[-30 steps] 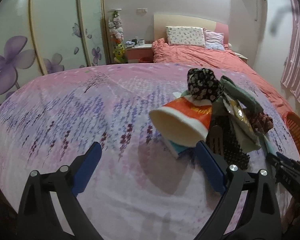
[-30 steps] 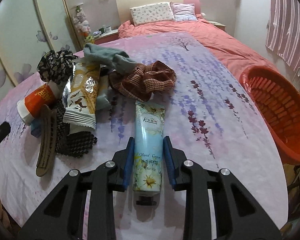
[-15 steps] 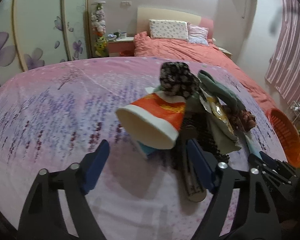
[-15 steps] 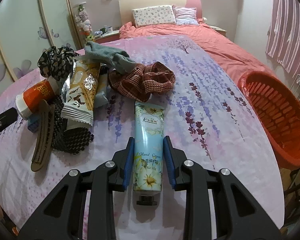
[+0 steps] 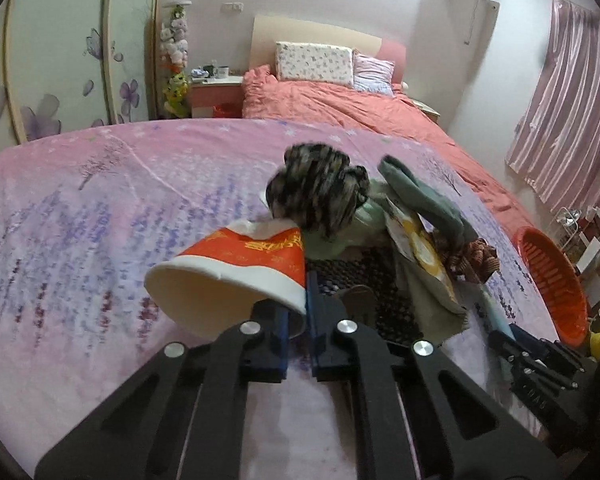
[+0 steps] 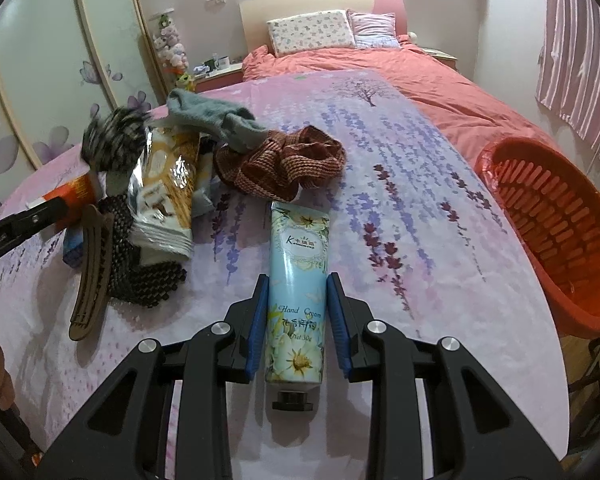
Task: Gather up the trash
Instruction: 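Carry the cup and hand cream tube over the orange basket with both grippers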
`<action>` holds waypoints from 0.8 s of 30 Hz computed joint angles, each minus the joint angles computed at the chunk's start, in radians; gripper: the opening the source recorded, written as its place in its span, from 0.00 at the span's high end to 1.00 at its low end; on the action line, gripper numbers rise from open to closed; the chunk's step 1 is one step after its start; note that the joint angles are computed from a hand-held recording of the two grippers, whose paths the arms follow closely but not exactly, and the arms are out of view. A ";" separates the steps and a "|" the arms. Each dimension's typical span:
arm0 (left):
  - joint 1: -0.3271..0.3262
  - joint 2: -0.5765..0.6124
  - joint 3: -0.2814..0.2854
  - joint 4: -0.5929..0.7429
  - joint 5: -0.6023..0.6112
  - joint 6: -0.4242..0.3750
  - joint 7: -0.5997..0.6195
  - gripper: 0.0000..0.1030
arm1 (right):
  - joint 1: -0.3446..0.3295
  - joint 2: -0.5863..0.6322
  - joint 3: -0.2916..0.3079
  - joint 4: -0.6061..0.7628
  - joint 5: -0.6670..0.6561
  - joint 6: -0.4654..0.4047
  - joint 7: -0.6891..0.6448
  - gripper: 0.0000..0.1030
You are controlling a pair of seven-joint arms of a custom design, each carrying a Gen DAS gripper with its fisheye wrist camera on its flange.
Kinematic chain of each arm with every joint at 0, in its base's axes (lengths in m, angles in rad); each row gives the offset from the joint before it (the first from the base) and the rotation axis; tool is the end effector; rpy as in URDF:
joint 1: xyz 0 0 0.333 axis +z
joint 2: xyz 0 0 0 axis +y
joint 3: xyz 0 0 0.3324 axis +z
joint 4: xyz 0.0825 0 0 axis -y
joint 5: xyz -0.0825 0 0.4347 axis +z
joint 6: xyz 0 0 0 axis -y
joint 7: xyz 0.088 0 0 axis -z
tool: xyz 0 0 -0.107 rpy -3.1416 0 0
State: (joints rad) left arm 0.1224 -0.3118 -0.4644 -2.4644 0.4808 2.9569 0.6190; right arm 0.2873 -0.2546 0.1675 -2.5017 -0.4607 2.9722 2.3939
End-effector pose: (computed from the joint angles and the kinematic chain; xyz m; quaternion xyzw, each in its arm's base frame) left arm 0.4809 -0.2130 0.4657 -0.6899 0.6036 -0.3195 0.2402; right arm 0.4527 0.2572 0.4373 -0.6804 0.6353 -0.1835 0.3158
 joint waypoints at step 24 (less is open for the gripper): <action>-0.006 -0.224 -0.072 -0.054 -0.220 0.011 0.123 0.92 | -0.093 -0.213 0.028 -0.125 0.012 0.104 0.003 0.72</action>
State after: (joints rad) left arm 0.1168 -0.5360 -0.5360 -2.5182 0.2613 2.9680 0.7423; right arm 0.1940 -0.4673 0.1956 -2.6271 -0.4491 3.0763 2.3966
